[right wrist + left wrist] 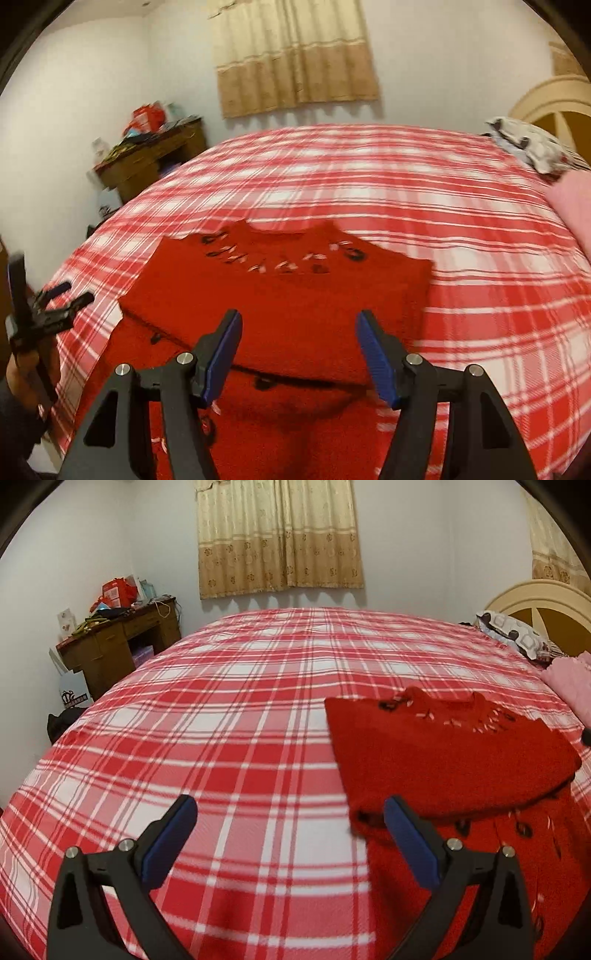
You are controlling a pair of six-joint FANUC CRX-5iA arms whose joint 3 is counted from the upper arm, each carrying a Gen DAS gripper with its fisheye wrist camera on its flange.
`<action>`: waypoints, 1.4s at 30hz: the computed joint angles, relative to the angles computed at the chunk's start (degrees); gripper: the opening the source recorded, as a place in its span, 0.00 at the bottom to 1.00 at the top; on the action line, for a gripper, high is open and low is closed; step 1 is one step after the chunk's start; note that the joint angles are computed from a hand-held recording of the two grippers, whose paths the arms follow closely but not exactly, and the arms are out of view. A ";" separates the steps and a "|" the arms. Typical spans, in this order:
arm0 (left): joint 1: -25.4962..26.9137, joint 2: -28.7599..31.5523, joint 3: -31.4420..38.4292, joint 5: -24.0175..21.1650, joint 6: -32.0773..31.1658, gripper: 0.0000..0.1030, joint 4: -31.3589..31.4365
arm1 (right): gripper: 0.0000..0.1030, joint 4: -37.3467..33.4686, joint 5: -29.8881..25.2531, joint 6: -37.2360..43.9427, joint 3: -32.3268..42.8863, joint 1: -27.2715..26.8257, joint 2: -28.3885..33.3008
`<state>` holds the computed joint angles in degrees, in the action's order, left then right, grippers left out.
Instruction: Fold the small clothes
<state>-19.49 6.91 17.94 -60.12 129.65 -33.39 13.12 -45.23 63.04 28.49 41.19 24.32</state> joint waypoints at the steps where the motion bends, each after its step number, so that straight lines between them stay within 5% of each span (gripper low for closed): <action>1: -0.15 1.39 1.47 -0.83 -0.01 1.00 -0.65 | 0.63 -0.46 -1.12 0.26 1.38 -0.02 1.11; 9: 0.89 7.88 5.76 -4.90 -3.41 1.00 1.89 | 0.63 -4.06 -10.62 -3.03 7.27 -3.46 6.85; 27: -0.34 9.88 8.46 -7.27 -3.51 1.00 -0.47 | 0.63 1.02 -7.85 -6.01 3.26 -2.34 5.53; 42: 0.70 7.80 5.83 -4.33 -4.86 1.00 3.35 | 0.63 2.18 -5.18 -7.74 -1.58 -1.82 2.08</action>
